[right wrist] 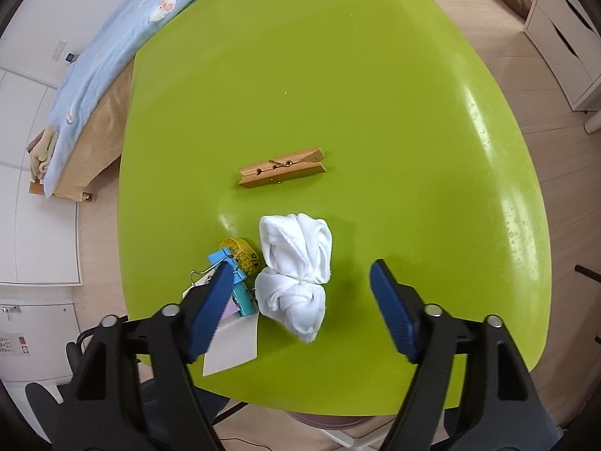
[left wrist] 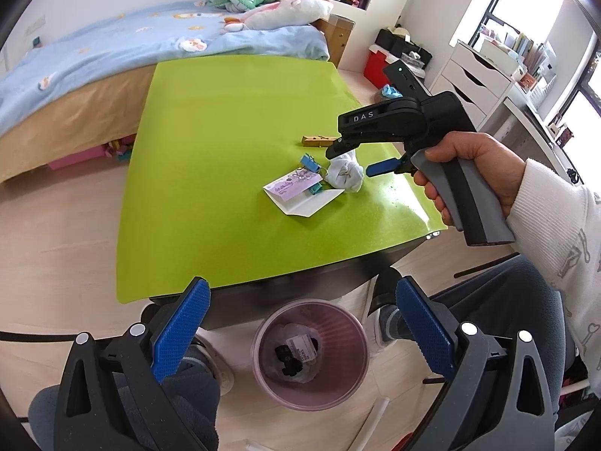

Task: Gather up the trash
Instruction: 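Grasp the white socks with the right tool, then grasp the blue binder clips with the left tool while the right tool holds the socks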

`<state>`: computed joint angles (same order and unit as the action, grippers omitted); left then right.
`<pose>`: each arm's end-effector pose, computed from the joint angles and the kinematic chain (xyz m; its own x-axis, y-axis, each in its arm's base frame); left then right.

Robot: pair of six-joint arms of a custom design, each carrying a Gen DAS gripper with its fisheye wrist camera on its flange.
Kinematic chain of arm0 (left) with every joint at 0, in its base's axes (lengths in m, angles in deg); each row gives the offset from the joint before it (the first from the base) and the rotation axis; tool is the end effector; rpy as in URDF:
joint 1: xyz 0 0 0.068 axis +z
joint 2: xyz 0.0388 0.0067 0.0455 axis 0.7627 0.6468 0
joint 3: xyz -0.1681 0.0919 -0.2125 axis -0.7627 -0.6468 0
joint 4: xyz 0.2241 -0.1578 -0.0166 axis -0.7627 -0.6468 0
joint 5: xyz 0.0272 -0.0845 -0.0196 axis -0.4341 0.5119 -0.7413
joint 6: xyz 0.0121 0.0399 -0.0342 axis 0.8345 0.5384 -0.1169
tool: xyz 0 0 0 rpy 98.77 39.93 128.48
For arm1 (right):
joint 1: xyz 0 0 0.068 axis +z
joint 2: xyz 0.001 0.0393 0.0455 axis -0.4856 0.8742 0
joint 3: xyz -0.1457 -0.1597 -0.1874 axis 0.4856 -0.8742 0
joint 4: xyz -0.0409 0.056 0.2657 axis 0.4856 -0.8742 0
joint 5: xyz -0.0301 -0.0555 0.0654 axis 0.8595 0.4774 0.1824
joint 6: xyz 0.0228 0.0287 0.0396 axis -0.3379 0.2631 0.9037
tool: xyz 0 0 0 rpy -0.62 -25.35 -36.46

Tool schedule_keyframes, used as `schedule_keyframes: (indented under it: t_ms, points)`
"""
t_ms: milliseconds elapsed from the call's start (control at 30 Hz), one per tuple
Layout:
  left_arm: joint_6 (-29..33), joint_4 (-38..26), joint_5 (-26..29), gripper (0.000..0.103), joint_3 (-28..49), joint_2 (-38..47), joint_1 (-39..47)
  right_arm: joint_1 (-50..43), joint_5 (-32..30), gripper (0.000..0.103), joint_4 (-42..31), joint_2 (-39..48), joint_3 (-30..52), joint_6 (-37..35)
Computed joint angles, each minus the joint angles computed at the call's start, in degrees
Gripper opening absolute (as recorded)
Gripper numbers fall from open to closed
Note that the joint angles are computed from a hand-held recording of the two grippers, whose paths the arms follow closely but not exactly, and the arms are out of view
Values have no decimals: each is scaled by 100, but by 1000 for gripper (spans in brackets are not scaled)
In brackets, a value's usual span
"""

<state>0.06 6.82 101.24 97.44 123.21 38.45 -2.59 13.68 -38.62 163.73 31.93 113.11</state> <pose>0.2168 -0.0562 0.1554 -0.8005 0.2928 -0.5230 0.4709 0.8470 -0.2466 0.3603 0.1858 0.0775 -0.9182 0.3822 -0.1041 0.3228 0.8743 0.3624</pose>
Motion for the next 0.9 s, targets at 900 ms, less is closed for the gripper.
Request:
schedule_keyframes:
  t_ms: [900]
  points:
    - [-583,-135,-99,95,1558,1589,-434,508,679,31,546,-1500,-1513,-346]
